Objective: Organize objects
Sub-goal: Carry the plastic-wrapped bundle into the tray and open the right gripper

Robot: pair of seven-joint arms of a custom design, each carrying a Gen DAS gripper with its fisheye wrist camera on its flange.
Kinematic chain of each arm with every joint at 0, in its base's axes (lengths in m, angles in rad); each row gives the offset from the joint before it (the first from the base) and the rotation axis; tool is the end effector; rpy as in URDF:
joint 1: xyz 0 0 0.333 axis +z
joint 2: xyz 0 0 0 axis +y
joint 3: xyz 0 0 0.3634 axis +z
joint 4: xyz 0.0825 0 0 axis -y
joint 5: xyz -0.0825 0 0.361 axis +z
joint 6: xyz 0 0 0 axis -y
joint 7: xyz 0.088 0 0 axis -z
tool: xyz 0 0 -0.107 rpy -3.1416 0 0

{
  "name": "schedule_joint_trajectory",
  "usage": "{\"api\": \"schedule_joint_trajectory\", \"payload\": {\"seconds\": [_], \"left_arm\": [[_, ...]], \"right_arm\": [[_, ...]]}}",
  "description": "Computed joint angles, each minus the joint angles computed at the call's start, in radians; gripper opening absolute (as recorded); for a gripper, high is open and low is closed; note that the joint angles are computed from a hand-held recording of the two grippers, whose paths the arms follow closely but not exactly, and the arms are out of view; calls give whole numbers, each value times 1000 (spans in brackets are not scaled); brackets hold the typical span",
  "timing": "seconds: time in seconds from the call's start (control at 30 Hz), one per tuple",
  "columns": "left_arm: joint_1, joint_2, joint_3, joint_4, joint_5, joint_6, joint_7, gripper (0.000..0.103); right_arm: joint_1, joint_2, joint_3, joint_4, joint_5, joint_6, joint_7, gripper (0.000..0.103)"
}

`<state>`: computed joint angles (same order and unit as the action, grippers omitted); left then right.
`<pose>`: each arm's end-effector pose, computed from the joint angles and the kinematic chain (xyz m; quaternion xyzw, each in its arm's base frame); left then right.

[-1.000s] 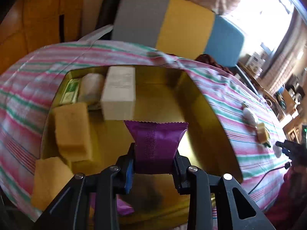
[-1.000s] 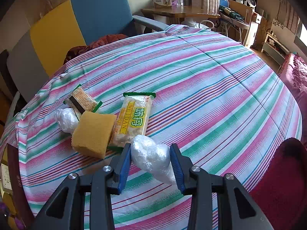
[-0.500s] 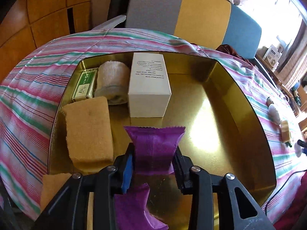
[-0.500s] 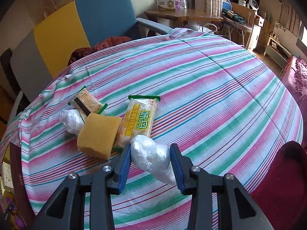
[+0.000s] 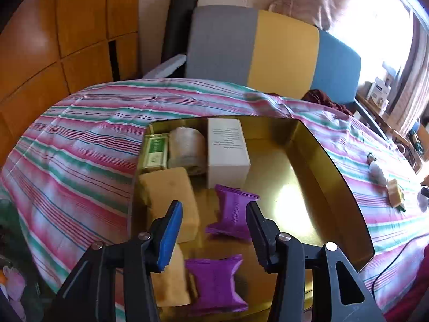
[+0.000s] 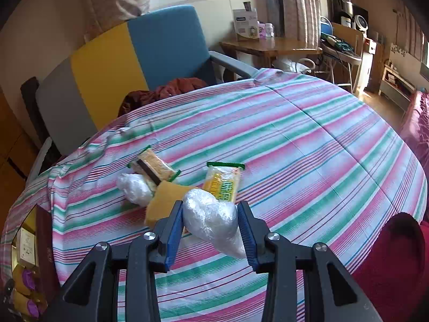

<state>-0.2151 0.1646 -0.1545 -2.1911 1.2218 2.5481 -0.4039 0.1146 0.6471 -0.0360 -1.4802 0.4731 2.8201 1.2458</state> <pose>0.5143 -0.2097 0.3883 -0.8277 0.4261 -0.2124 0.2970 0.7671 0.0453 0.4225 -0.6673 0.6528 -0.1777 0.3115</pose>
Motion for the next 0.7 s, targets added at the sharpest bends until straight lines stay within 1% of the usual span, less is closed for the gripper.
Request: {"api": "schedule_joint_trajectory", "payload": {"seconds": [0.1, 0.17, 0.33, 0.43, 0.5, 0.57, 0.7], "left_arm": [[1, -34, 2, -34, 13, -15, -45, 51], [5, -52, -1, -55, 21, -22, -71, 52], [18, -81, -9, -89, 42, -21, -121, 52], [23, -97, -14, -107, 59, -19, -152, 52], [26, -105, -17, -117, 66, -19, -164, 52], [29, -114, -20, -129, 71, -12, -178, 52], [33, -119, -25, -142, 74, -3, -191, 53]], "right_arm": [[-31, -41, 87, -30, 43, -13, -106, 40], [-49, -63, 151, -43, 93, -45, -195, 40], [-20, -128, 256, -92, 192, -146, -435, 40], [21, -164, 288, -141, 226, -209, -549, 40], [56, -173, 295, -163, 236, -253, -597, 40], [100, -165, 285, -164, 227, -300, -603, 40], [197, -142, 232, -173, 191, -327, -585, 40]]}}
